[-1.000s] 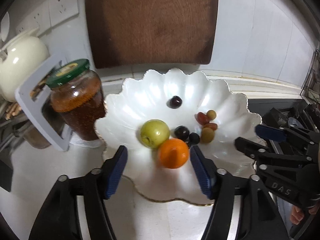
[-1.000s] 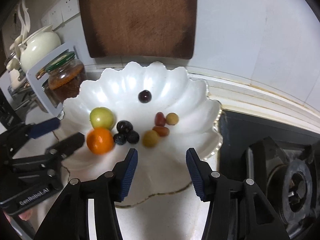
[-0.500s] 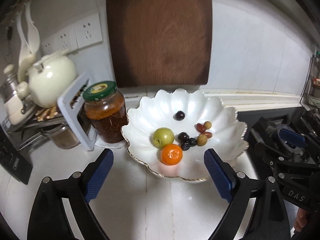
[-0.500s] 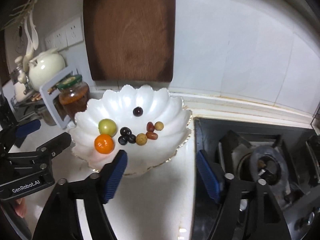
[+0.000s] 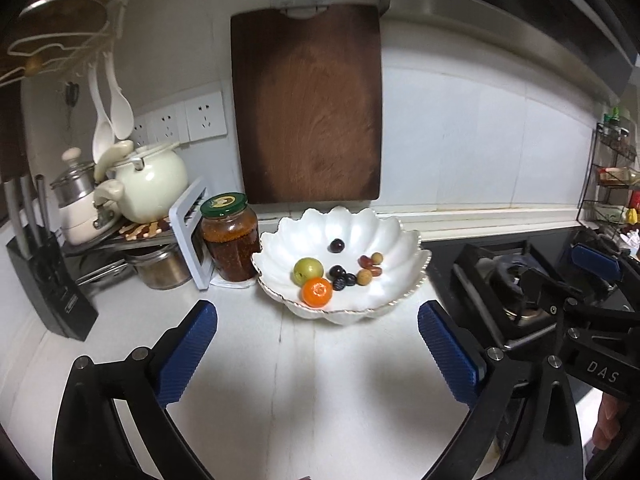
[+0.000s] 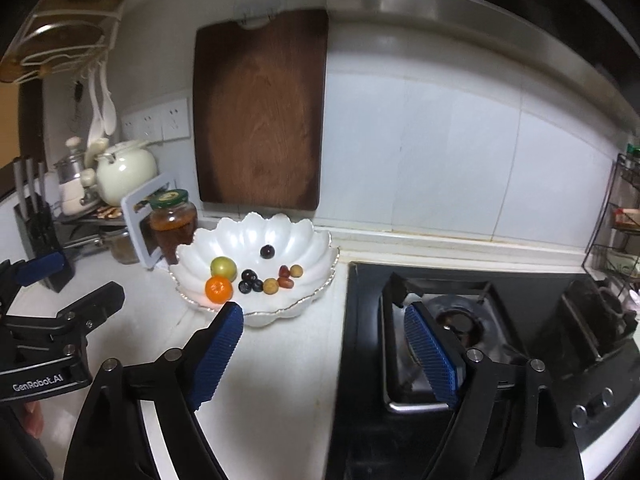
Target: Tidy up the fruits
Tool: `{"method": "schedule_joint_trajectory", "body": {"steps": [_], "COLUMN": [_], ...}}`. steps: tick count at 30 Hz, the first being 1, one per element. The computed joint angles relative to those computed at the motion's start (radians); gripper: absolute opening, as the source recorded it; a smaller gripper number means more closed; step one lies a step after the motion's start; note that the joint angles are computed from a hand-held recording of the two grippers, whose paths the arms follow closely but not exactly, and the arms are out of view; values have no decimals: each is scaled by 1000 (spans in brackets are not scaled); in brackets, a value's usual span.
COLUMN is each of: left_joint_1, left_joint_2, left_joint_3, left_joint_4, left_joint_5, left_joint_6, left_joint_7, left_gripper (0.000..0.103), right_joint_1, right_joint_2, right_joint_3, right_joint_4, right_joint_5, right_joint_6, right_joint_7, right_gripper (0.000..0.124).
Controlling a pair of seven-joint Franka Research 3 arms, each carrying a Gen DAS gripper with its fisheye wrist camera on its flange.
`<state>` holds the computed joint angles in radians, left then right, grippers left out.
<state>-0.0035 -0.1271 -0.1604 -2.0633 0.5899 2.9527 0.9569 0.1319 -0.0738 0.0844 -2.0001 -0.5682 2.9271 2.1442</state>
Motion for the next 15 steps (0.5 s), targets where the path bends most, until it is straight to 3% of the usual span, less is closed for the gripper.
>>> {"method": "schedule_joint_trajectory", "body": {"steps": [8, 15], "left_joint_1": [64, 50], "left_joint_2": [-208, -371], "left_joint_3": [-75, -86], "left_joint_4": [-181, -324], "left_joint_5": [131, 84], "left_joint_6": [36, 45], "left_joint_7": [-160, -144], "left_gripper": [103, 103], "right_joint_1": [-49, -79], "right_joint_2": [-205, -388], "right_joint_3": [37, 71], "right_joint_4": [-215, -387], "right_joint_5": [82, 198], "right_joint_6": [48, 49], "right_joint_7": [-53, -135], "right_gripper": [84, 84]}}
